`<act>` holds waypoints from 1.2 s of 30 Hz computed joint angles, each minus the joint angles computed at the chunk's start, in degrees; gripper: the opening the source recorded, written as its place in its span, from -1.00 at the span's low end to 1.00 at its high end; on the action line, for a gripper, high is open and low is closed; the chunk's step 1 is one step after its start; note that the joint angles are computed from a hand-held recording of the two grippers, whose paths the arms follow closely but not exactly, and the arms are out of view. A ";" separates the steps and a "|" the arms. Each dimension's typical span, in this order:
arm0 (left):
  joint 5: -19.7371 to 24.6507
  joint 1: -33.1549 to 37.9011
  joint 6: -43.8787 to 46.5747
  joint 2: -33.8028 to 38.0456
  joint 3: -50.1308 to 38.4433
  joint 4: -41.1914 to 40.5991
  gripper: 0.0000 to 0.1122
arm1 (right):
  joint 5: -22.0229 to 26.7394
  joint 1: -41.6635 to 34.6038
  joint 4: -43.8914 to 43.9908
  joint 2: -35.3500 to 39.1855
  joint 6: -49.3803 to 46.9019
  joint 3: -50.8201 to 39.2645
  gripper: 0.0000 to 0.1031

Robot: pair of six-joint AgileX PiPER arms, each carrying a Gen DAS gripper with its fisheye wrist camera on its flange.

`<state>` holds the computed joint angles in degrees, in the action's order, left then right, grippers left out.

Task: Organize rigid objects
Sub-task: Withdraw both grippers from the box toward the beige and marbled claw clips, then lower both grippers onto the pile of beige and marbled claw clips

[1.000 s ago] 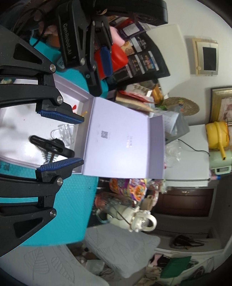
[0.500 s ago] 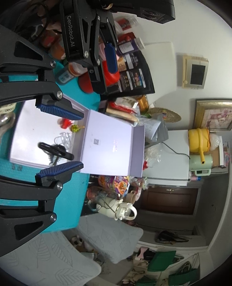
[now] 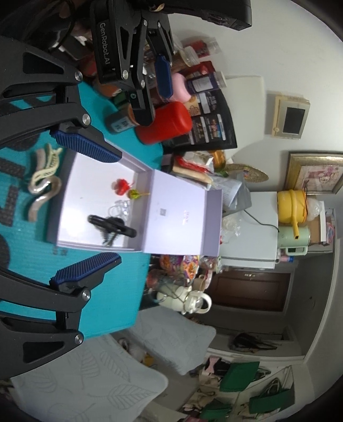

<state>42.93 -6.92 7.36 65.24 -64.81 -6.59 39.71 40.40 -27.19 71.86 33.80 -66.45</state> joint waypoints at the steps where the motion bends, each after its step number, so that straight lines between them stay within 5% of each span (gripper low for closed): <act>1: -0.18 -0.39 -0.59 -0.74 1.24 0.59 0.20 | 0.04 0.96 -1.56 -0.75 2.07 1.52 0.42; 15: -3.60 -2.06 -3.05 -5.26 14.92 4.60 0.21 | -3.41 6.93 -9.89 -4.40 17.95 16.01 0.43; 28: -5.40 5.90 16.94 -5.82 22.28 -15.93 0.21 | -9.63 5.15 -9.34 -5.32 20.42 23.61 0.43; 36: -7.85 4.74 18.70 -1.62 23.72 -18.41 0.21 | -13.69 1.65 -5.14 -3.99 16.39 26.51 0.43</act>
<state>35.08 -2.18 26.05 63.62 -41.09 -25.00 26.02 42.05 -32.33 67.87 50.19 -39.94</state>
